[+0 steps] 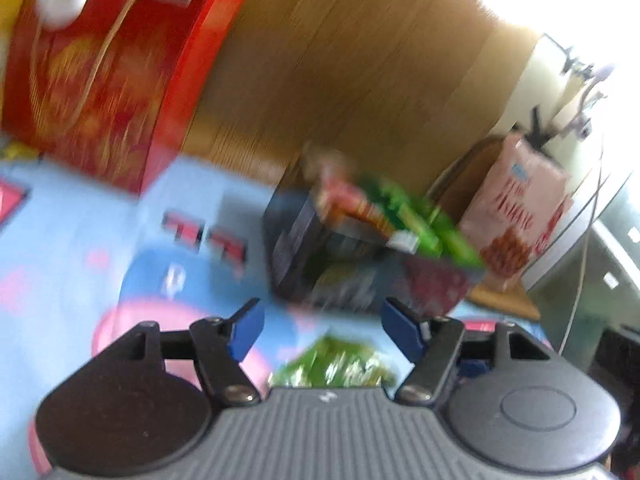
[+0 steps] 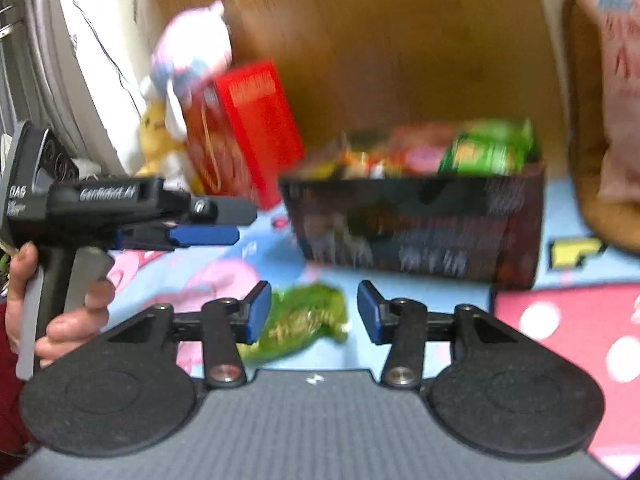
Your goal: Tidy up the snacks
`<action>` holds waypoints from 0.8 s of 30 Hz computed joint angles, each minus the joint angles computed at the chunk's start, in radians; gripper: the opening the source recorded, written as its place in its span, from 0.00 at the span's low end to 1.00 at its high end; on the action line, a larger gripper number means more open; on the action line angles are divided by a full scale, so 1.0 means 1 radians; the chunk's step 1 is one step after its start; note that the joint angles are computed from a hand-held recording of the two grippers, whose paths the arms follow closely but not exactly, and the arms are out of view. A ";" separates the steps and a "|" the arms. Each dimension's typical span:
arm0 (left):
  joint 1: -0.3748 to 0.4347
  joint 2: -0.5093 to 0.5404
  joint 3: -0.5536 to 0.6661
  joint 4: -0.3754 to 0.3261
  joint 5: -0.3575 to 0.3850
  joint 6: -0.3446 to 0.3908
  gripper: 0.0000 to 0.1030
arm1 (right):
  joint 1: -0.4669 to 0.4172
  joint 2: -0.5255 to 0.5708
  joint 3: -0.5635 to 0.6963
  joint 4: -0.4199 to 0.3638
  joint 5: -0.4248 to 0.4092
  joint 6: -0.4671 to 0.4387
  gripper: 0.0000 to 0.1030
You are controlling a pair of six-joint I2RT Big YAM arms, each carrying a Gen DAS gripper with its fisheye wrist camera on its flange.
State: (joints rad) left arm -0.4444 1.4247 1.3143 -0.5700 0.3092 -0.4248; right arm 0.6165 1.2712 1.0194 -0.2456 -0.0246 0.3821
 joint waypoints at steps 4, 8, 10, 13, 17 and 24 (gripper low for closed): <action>0.009 -0.010 -0.045 -0.024 0.047 -0.037 0.61 | -0.021 0.048 0.044 -0.046 -0.050 0.033 0.48; -0.015 -0.015 -0.066 -0.002 0.102 -0.037 0.41 | -0.048 0.090 0.048 -0.018 -0.191 0.189 0.25; -0.037 -0.027 -0.082 0.026 0.041 -0.008 0.38 | -0.040 0.082 0.033 0.018 -0.183 0.229 0.18; -0.020 -0.023 -0.080 0.037 0.104 -0.044 0.29 | -0.032 0.039 -0.007 0.045 -0.167 0.262 0.14; -0.011 -0.036 -0.067 0.071 0.160 -0.073 0.28 | -0.034 0.001 -0.036 0.103 -0.172 0.335 0.11; -0.046 0.007 0.104 0.071 0.110 -0.003 0.28 | -0.056 -0.026 -0.001 0.210 -0.133 0.368 0.11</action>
State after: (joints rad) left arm -0.4906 1.4318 1.4184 -0.4991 0.4190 -0.4282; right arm 0.5602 1.2457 1.0186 -0.0358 -0.1578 0.7504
